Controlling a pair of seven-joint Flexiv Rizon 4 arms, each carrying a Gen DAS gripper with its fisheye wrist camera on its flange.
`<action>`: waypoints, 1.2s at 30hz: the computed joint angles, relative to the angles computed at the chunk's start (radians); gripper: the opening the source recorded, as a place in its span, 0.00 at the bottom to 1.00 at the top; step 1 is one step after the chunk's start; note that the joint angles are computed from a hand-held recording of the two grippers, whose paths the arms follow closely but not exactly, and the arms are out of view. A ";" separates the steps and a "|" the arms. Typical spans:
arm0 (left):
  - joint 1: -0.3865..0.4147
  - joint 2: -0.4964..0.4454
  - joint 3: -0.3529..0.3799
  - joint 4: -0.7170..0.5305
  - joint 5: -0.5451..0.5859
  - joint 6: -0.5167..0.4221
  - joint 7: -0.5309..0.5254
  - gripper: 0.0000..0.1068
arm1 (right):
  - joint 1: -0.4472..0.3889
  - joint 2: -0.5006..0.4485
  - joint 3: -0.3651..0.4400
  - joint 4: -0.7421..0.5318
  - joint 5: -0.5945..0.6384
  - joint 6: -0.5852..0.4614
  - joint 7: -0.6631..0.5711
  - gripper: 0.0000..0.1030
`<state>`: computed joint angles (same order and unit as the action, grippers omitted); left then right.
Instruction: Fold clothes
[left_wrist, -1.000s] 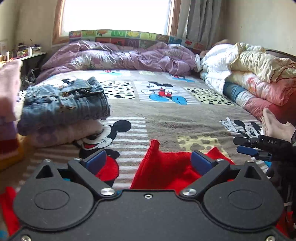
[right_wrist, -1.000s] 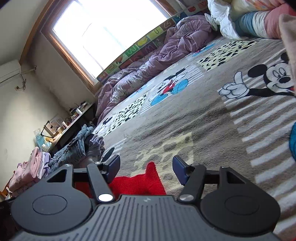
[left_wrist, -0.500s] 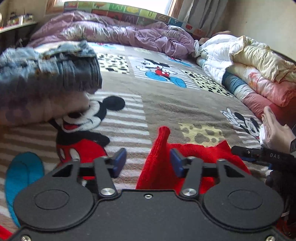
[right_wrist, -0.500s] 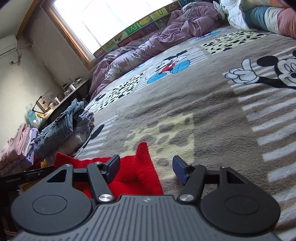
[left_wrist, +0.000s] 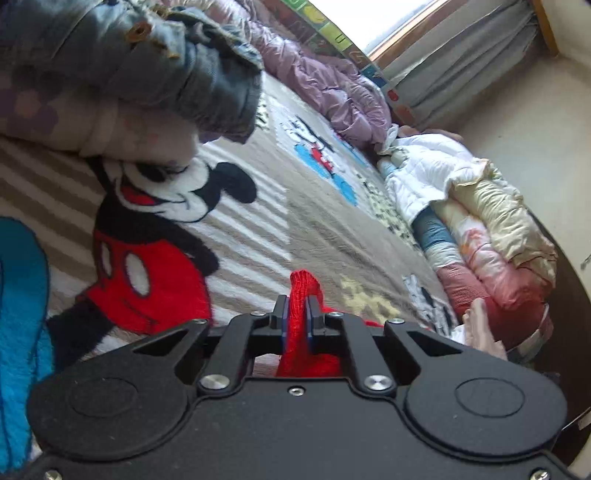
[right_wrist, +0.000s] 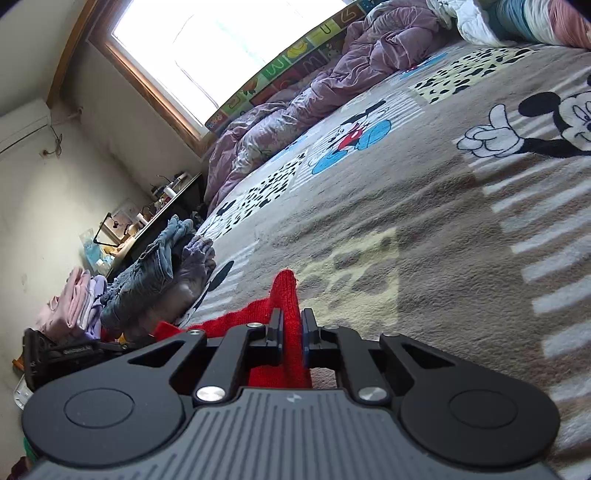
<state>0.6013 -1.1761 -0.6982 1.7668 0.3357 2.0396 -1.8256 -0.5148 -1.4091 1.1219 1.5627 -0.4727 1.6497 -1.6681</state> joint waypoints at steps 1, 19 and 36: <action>-0.008 0.004 0.010 -0.005 -0.008 -0.007 0.001 0.06 | 0.007 0.007 -0.011 -0.002 0.003 0.005 0.003 0.11; -0.395 0.238 0.468 0.027 -0.295 0.026 0.088 0.11 | 0.249 0.280 -0.462 0.056 0.066 0.249 0.221 0.36; -0.246 0.133 0.263 -0.015 -0.196 0.012 0.132 0.11 | 0.196 0.238 -0.456 0.072 -0.211 0.270 0.308 0.28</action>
